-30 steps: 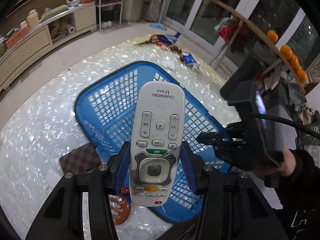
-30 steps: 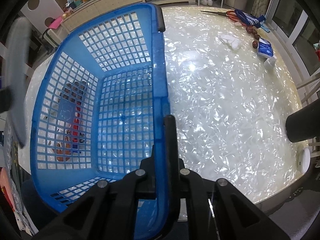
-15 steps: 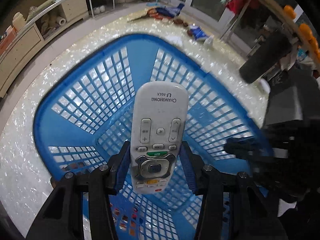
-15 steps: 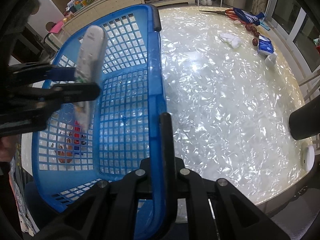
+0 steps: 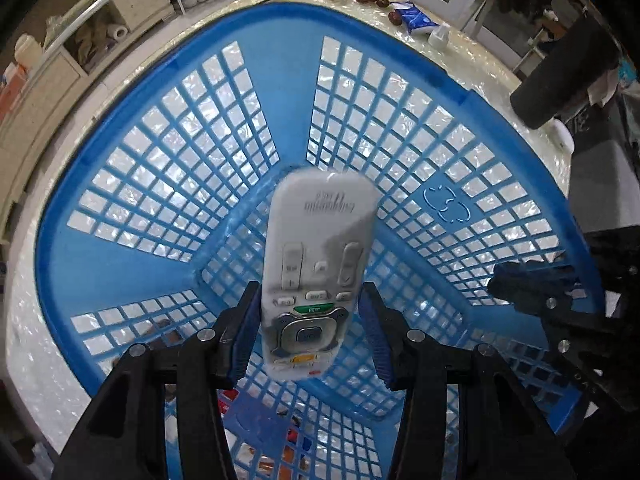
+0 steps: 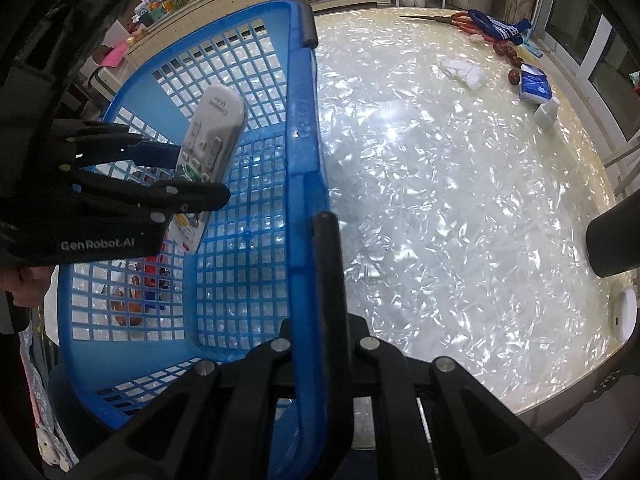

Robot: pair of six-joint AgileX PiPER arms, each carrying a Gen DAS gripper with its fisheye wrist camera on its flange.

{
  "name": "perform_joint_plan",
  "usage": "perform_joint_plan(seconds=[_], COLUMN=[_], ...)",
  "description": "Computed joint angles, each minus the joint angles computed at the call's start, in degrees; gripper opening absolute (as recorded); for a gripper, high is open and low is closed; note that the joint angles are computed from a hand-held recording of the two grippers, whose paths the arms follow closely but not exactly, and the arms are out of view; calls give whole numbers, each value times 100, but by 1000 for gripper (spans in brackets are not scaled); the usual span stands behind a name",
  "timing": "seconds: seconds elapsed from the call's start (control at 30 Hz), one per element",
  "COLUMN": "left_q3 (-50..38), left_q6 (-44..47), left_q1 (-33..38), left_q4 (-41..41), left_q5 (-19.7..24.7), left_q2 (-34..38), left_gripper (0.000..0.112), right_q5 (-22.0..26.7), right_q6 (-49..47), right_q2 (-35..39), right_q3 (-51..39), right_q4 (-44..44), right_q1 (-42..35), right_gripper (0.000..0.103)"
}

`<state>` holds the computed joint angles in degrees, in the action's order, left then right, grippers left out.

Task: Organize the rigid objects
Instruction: 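Lift the remote with the left gripper and release it into the basket, then move the left gripper back and grasp the white WiFi dongle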

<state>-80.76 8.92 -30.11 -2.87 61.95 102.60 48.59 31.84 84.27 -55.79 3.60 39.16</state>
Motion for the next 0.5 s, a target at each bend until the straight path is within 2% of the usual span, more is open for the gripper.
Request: perform_joint_plan(seconds=[0.13,0.23,0.43,0.5], left_q3=[-55,26,235,331], left_q6=[-193,-111,-5,39], left_q1=[-55,-64,-36,5], left_q4=[145,176,193,222], left_q5=[-59,-131,-158,-146], left_q2=[63,-32,-498,-692], left_gripper=[55,63,78,78], right_q5=[-55,-61,-51,-29], right_q6=[-49,-54,-30,7], right_q2=[-34,-38,-51,-42], right_q3=[56,62,74,62], right_q4=[11,31,21,-10], right_q1=[-7,-17,-35,-19], right_gripper=[6,6,6,6])
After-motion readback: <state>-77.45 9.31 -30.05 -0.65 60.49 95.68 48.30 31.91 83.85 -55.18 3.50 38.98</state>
